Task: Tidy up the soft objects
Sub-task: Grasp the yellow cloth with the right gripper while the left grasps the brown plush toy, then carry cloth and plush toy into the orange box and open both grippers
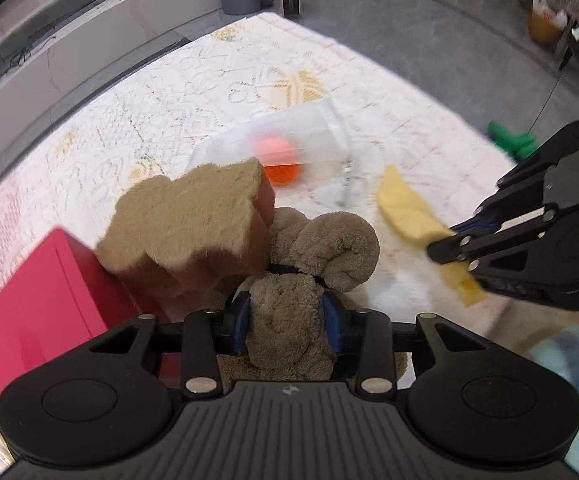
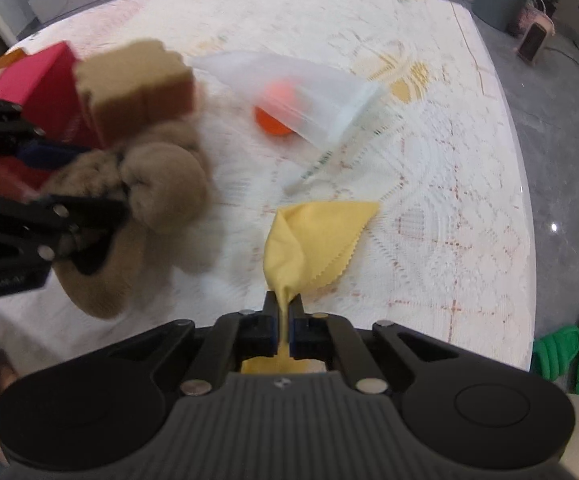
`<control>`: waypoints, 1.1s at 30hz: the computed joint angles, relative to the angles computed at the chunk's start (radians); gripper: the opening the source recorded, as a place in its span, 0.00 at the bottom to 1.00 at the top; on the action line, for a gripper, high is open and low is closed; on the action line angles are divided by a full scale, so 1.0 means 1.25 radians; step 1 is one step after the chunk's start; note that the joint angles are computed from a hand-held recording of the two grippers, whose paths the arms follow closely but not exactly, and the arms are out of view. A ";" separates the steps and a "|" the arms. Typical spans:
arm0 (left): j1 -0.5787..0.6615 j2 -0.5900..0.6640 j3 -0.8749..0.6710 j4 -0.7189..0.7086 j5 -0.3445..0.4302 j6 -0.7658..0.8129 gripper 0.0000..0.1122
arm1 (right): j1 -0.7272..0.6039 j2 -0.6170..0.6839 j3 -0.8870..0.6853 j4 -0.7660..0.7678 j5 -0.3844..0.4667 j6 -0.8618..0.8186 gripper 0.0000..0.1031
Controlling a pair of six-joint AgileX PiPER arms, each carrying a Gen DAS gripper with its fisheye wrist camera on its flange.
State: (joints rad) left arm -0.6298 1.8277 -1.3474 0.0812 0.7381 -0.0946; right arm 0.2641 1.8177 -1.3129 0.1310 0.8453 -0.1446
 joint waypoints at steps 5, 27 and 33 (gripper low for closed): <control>-0.001 -0.094 0.099 -0.039 -0.044 -0.025 0.37 | 0.017 -0.081 0.051 0.031 0.012 -0.014 0.01; 0.121 -0.497 0.405 -0.158 -0.033 0.062 0.37 | 0.243 -0.227 0.058 -0.039 0.079 0.148 0.01; 0.269 -0.605 0.408 -0.193 0.037 0.162 0.37 | 0.336 -0.200 -0.039 -0.071 0.101 0.180 0.01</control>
State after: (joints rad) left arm -0.2939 1.0713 -0.8377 -0.1599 0.7839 0.1083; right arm 0.6842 1.5679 -1.3622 0.0427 0.9713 0.0804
